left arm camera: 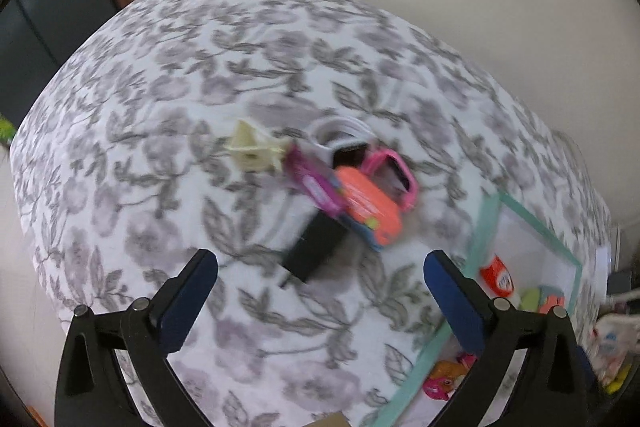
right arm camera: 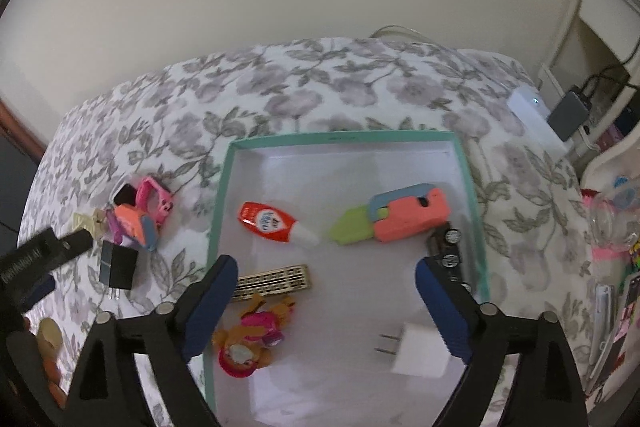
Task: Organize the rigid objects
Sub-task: 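Withdraw both grippers from the tray back toward the toy pile, then reach the right gripper to the black charger while the left gripper approaches the cream clip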
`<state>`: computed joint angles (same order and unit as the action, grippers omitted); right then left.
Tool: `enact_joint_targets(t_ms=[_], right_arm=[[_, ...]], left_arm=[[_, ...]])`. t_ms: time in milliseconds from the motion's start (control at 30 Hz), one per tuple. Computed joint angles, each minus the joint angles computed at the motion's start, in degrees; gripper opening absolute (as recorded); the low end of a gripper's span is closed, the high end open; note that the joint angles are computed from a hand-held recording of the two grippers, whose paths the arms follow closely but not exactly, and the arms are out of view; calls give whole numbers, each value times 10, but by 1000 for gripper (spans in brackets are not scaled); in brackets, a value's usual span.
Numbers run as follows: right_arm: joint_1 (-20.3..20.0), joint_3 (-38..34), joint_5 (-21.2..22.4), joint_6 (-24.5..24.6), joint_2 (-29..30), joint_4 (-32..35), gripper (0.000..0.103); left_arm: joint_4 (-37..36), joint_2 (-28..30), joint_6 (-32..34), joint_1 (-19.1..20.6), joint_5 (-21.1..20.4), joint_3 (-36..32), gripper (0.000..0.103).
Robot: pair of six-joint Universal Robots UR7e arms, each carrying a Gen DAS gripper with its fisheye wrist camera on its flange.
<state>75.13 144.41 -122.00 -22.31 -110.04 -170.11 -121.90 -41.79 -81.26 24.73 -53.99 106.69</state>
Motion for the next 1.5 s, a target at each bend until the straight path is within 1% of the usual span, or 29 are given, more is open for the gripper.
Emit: enact_joint_targets(t_ms=[33, 167, 333, 433, 600, 767, 867, 1000, 1133, 1267, 1367, 1500], right_arm=[[9, 2, -7, -4, 9, -11, 103], [40, 8, -32, -14, 44, -43, 103], [77, 13, -52, -18, 81, -78, 103], [95, 12, -59, -14, 97, -85, 103], [119, 8, -67, -9, 129, -98, 103], [131, 1, -56, 8, 149, -94, 103], [147, -7, -54, 20, 170, -95, 103], [158, -18, -24, 37, 195, -92, 103], [163, -24, -6, 55, 227, -101, 103], [161, -28, 9, 61, 262, -105, 103], [158, -30, 19, 62, 284, -112, 103], [156, -32, 21, 61, 312, -125, 102]], left_arm=[[0, -10, -10, 4, 2, 8, 103], [12, -42, -49, 18, 7, 32, 103], [30, -79, -87, 35, 17, 57, 103], [34, -93, -93, 43, 18, 67, 103], [30, -104, -79, 54, 19, 75, 103], [10, -113, -53, 69, 16, 84, 103], [1, -115, -29, 78, 18, 84, 103], [-11, -114, 8, 88, 18, 83, 103], [-10, -113, 17, 101, 13, 82, 103], [-21, -118, 13, 114, 11, 89, 103], [-47, -121, 31, 122, 10, 95, 103], [-81, -118, 53, 128, 7, 98, 103]])
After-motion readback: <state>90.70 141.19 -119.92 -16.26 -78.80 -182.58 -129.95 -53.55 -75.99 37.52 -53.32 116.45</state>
